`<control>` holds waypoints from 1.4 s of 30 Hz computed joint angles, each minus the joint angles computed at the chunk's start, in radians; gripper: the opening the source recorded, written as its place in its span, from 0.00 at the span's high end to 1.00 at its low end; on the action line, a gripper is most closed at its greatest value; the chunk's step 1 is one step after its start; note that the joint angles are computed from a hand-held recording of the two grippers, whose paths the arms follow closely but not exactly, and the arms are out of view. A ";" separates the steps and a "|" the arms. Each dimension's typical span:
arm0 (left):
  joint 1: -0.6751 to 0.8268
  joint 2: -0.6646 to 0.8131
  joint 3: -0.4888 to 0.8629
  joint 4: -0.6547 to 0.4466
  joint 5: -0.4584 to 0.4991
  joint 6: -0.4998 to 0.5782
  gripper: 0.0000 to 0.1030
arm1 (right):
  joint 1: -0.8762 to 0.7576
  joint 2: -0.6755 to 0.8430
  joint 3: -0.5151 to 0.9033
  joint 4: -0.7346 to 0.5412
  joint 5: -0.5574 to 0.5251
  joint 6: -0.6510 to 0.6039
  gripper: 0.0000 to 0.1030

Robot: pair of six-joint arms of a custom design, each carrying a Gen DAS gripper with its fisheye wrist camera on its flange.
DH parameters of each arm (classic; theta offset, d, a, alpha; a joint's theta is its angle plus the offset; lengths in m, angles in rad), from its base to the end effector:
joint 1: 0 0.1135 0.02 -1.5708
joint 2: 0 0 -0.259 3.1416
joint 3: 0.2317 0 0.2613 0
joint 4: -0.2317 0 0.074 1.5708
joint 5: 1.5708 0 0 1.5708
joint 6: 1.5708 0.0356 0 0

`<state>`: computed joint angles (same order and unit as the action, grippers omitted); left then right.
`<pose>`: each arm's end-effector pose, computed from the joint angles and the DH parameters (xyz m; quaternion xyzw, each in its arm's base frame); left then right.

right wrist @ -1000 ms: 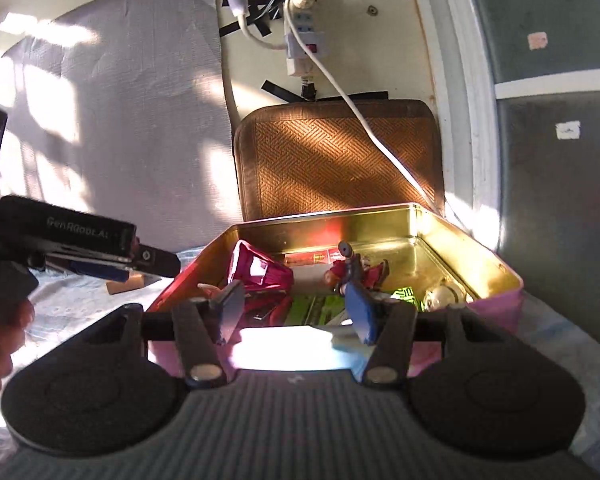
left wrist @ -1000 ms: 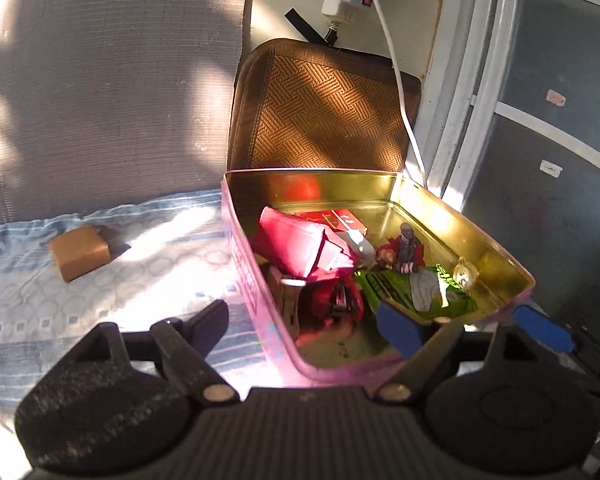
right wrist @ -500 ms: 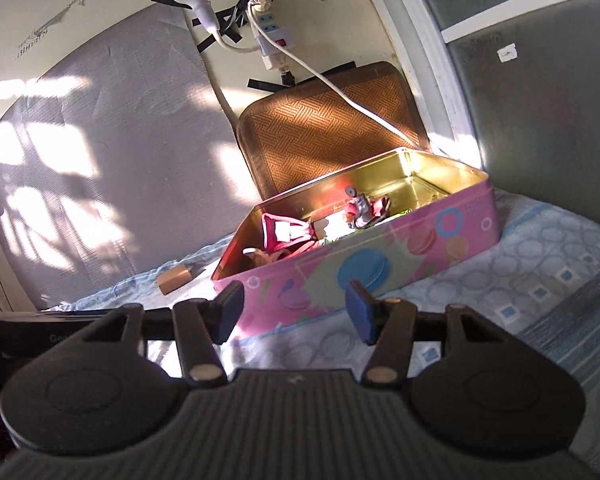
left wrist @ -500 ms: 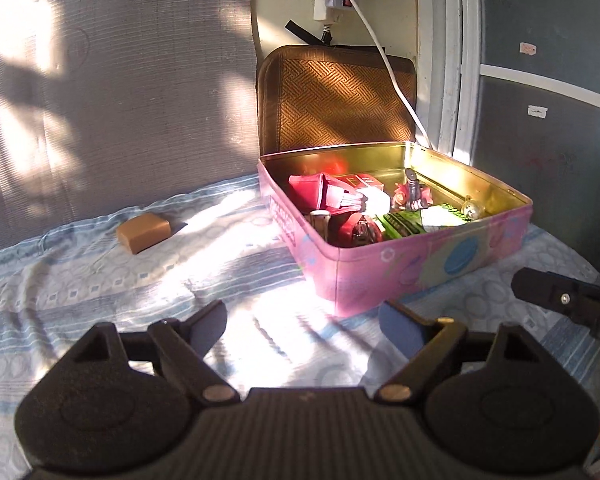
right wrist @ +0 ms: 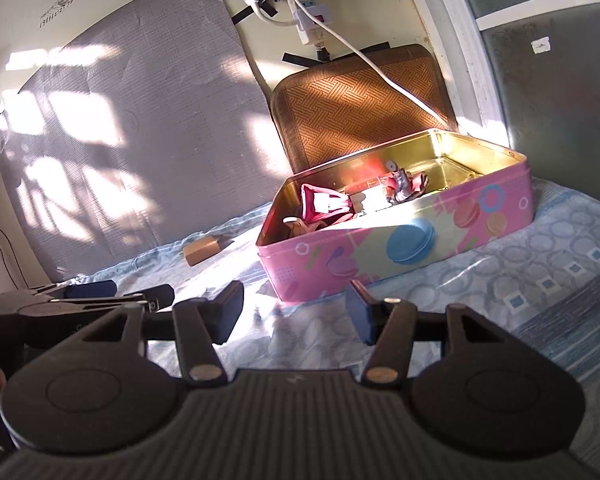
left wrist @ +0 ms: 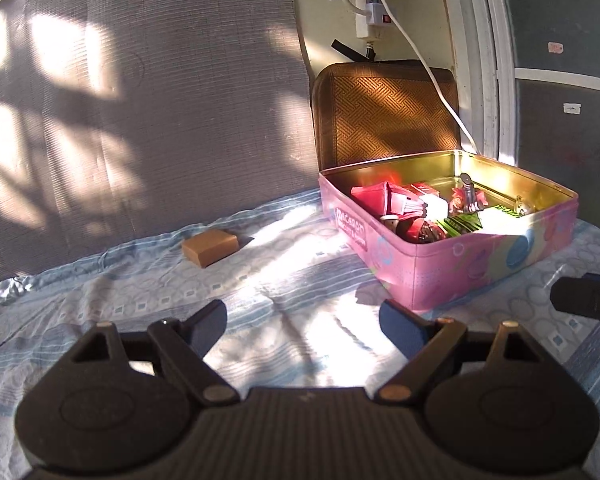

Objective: Organize rigid objects

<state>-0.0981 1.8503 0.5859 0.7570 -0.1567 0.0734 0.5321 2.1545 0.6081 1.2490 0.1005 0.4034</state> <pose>0.3198 -0.0259 0.0850 0.0341 0.8595 0.0612 0.5062 0.2892 0.1661 0.0448 -0.0218 0.8033 0.2317 0.5482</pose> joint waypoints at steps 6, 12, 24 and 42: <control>0.054 0.028 -0.011 0.042 0.017 0.020 0.16 | 0.033 -0.007 0.029 -0.049 0.017 -0.021 0.43; 0.161 0.094 0.032 0.051 0.055 0.054 0.15 | 0.069 -0.007 0.085 -0.119 0.044 -0.050 0.43; 0.315 0.176 0.111 0.027 0.103 0.088 0.15 | 0.141 0.016 0.200 -0.233 0.080 -0.090 0.43; 0.430 0.255 0.214 0.012 0.112 0.114 0.15 | 0.175 0.079 0.415 -0.411 0.016 -0.162 0.43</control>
<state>0.3322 2.1050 0.8001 0.7693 -0.0449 0.1874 0.7068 2.2334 1.0234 0.8377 0.1167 0.2411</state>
